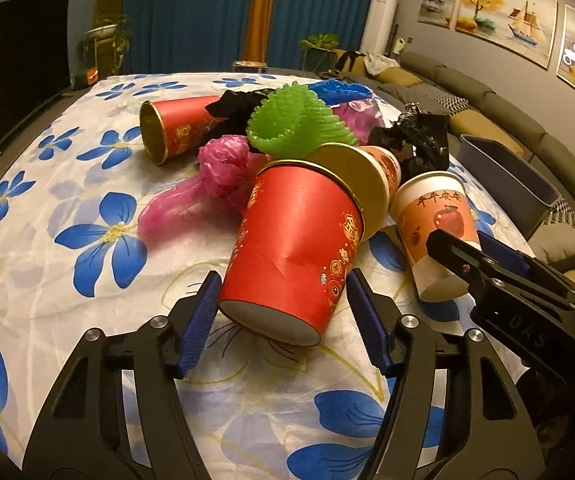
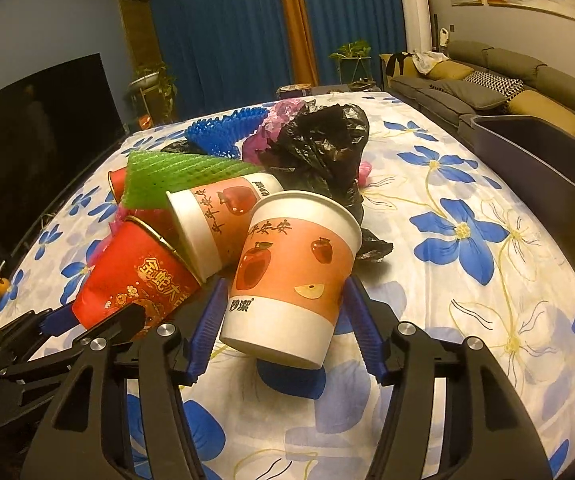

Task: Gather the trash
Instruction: 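Carry both cups over the grey bin and open both grippers to drop them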

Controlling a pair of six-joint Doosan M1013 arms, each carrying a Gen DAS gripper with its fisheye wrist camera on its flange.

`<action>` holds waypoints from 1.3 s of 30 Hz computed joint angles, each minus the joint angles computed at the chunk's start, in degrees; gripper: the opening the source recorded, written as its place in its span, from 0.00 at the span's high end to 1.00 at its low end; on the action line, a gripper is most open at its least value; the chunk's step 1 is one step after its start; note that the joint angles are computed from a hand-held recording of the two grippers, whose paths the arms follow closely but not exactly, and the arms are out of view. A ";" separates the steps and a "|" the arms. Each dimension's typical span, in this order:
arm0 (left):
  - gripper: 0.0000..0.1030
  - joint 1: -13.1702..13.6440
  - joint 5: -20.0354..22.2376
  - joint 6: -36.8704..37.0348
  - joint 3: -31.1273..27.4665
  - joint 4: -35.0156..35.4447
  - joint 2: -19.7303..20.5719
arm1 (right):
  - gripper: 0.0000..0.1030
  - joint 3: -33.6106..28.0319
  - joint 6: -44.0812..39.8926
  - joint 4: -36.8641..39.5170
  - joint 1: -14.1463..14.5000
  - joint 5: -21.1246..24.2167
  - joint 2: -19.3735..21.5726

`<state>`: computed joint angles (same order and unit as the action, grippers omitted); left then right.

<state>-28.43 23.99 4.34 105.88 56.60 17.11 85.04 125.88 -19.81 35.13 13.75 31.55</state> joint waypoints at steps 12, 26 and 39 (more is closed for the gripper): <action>0.40 -0.71 -0.59 -6.53 1.64 7.69 -1.34 | 0.45 0.93 -4.85 5.49 -0.52 -1.39 -0.55; 0.40 -2.02 -0.26 -15.02 3.20 16.63 -3.43 | 0.45 4.75 -2.19 3.58 -1.23 -6.74 -3.48; 0.40 -3.69 2.56 -16.35 0.48 20.26 -3.03 | 0.45 7.53 18.56 -16.39 -2.49 -10.98 -5.92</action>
<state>-32.11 26.55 -12.01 106.36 76.86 14.08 92.57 144.44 -36.19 32.64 2.77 25.63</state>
